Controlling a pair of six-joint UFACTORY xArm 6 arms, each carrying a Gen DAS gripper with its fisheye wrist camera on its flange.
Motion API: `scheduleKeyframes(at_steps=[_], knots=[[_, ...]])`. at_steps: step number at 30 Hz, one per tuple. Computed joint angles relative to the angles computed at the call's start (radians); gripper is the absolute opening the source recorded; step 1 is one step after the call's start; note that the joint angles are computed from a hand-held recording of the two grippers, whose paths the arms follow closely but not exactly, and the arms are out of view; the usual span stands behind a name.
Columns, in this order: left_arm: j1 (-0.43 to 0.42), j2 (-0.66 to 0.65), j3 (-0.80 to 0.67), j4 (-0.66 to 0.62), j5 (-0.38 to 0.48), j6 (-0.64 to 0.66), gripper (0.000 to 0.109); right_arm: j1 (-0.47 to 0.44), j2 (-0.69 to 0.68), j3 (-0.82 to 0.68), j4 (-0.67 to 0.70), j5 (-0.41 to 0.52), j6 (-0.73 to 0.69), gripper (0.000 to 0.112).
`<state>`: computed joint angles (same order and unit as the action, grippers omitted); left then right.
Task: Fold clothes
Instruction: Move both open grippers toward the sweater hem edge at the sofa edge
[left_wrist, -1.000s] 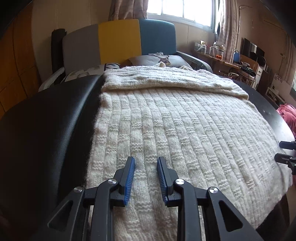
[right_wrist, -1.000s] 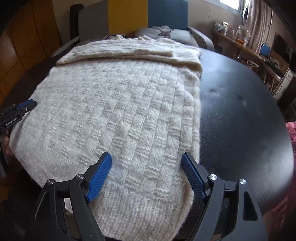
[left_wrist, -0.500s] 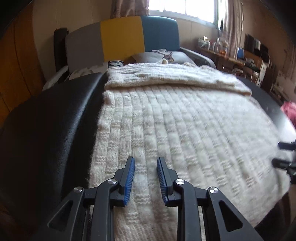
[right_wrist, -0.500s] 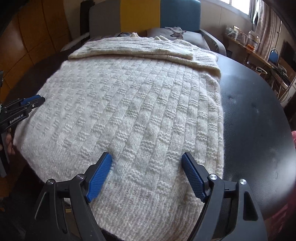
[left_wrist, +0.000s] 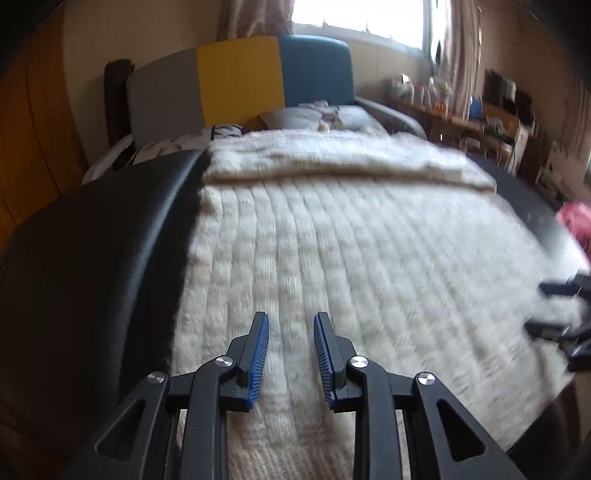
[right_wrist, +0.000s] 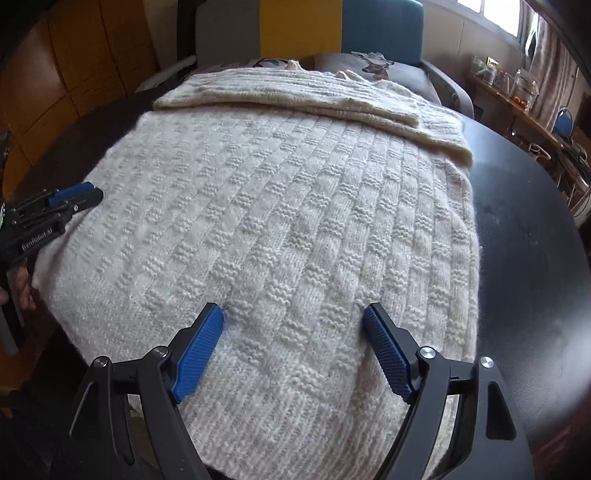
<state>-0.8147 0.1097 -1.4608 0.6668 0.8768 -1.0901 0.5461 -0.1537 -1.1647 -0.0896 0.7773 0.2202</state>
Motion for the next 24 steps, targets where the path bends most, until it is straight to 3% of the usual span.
scheduleKeyframes(at_steps=[3,11,16,20,24], knots=[[0.03,0.029,-0.052,-0.001,-0.032,0.01,0.025,-0.007,0.037,-0.061,-0.003,0.001,-0.016,0.081],[0.073,0.169,-0.19,-0.112,0.031,0.169,0.025,-0.037,0.225,-0.272,-0.037,0.026,0.007,0.081],[0.078,0.142,-0.147,-0.096,-0.012,0.151,0.025,-0.06,0.224,-0.23,0.004,-0.003,-0.002,0.082],[0.105,0.12,-0.144,-0.109,-0.095,0.124,0.025,-0.06,0.21,-0.223,0.016,-0.011,-0.027,0.082],[0.127,0.168,-0.216,-0.146,-0.104,0.178,0.025,-0.076,0.197,-0.221,0.041,-0.068,-0.039,0.082]])
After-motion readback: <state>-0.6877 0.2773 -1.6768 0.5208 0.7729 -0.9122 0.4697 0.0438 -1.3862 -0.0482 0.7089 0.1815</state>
